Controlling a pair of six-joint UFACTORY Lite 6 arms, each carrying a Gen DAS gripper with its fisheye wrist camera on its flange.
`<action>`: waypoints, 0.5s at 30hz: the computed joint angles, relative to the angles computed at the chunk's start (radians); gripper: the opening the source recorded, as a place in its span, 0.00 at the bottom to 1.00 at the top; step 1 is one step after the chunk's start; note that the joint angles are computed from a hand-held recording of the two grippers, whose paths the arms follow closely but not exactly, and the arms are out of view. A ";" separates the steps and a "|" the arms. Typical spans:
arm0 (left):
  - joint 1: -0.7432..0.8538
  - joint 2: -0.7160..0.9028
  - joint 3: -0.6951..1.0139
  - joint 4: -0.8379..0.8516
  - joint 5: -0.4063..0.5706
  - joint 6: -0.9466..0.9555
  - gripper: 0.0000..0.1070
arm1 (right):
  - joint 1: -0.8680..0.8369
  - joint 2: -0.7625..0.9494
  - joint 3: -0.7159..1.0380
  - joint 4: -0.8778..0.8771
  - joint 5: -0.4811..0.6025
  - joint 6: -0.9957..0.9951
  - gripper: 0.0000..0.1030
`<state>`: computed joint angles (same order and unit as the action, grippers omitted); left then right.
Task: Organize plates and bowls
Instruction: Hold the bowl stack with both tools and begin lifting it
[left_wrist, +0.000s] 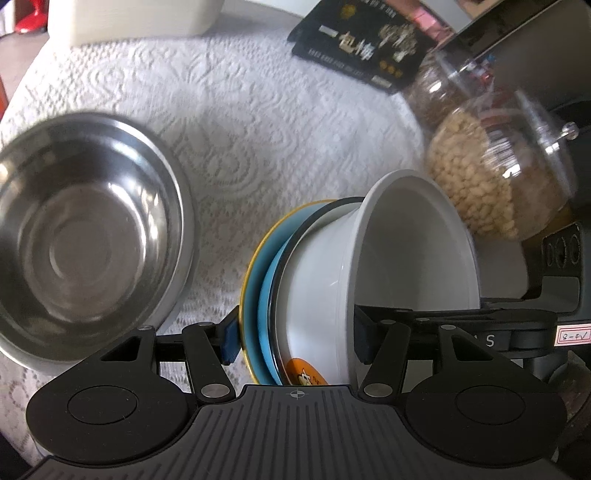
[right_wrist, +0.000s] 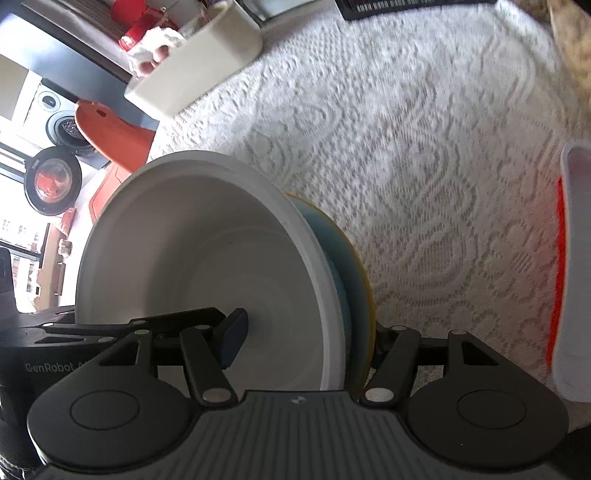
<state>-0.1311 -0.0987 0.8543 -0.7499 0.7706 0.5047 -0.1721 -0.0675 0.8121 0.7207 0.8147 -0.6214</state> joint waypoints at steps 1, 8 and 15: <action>0.016 -0.016 0.001 -0.013 0.014 0.015 0.57 | 0.017 -0.024 0.014 -0.024 0.002 0.036 0.63; 0.300 -0.107 0.007 -0.132 0.173 0.201 0.57 | 0.249 -0.028 0.213 -0.174 -0.022 0.292 0.63; 0.610 0.005 0.030 -0.159 0.211 0.380 0.58 | 0.517 0.334 0.555 -0.254 -0.058 0.414 0.61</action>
<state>0.4784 -0.0932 0.8847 -0.9084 0.9816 0.8843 0.3445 0.2660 1.3672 0.4663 0.7567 -0.2077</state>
